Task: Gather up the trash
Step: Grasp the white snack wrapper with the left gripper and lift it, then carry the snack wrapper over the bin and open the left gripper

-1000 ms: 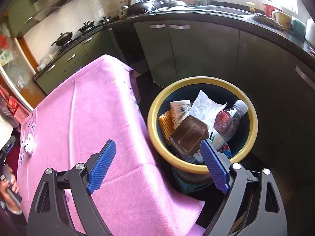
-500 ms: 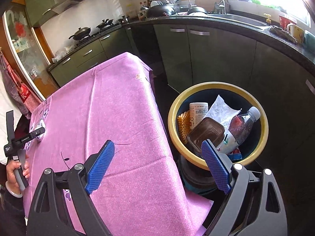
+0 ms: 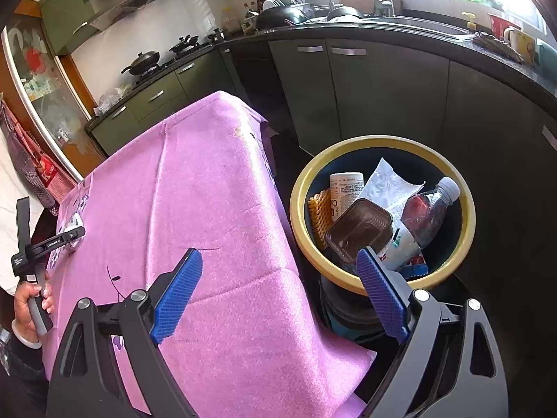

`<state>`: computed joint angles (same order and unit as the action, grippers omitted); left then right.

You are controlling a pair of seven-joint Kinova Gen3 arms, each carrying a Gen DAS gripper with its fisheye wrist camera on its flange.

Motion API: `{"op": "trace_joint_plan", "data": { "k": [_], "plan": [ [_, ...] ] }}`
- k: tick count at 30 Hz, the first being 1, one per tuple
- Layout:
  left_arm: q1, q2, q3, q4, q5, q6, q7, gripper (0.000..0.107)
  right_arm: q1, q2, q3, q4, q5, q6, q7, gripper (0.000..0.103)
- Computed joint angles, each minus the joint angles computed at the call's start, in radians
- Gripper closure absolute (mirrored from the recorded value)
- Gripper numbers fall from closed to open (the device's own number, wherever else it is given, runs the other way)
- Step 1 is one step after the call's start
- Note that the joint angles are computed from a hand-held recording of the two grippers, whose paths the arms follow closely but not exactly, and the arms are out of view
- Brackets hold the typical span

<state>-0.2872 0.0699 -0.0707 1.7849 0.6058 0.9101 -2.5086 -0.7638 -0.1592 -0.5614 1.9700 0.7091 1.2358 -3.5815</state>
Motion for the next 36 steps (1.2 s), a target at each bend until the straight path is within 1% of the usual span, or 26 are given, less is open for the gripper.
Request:
{"op": "trace_joint_plan", "data": {
  "k": [8,12,16,19,22,24,27,29,31,33,36],
  "plan": [
    [-0.024,-0.029,-0.023,0.016,0.044,0.022,-0.057,0.070,-0.002,0.000,-0.002,-0.005,0.006,0.000,0.016,0.014],
    [-0.034,-0.058,-0.042,0.020,0.071,0.060,-0.092,0.070,-0.009,0.004,-0.007,-0.015,0.010,0.009,0.024,0.014],
    [-0.038,-0.112,-0.071,0.026,0.107,0.128,-0.144,0.070,-0.024,0.006,-0.019,-0.030,0.007,0.042,0.031,0.014],
    [-0.027,-0.160,-0.097,0.023,0.132,0.210,-0.183,0.070,-0.037,0.002,-0.029,-0.036,-0.007,0.072,0.029,0.014],
    [0.011,-0.218,-0.110,0.025,0.150,0.282,-0.211,0.070,-0.047,-0.013,-0.048,-0.030,-0.030,0.106,0.007,0.014],
    [0.051,-0.247,-0.106,0.019,0.160,0.336,-0.211,0.070,-0.051,-0.029,-0.064,-0.020,-0.051,0.128,-0.019,0.014],
    [0.128,-0.265,-0.072,-0.001,0.167,0.392,-0.184,0.070,-0.045,-0.066,-0.102,0.009,-0.081,0.160,-0.079,0.014],
    [0.188,-0.263,-0.027,-0.018,0.170,0.408,-0.149,0.070,-0.033,-0.093,-0.134,0.028,-0.100,0.183,-0.118,0.014],
    [0.254,-0.247,0.032,-0.040,0.166,0.400,-0.100,0.070,-0.016,-0.125,-0.159,0.050,-0.123,0.192,-0.138,0.014],
    [0.322,-0.210,0.090,-0.069,0.165,0.384,-0.048,0.070,0.007,-0.153,-0.191,0.064,-0.147,0.210,-0.154,0.014],
    [0.423,-0.135,0.182,-0.123,0.140,0.319,0.047,0.070,0.042,-0.199,-0.228,0.090,-0.183,0.227,-0.169,0.014]
  ]
}}
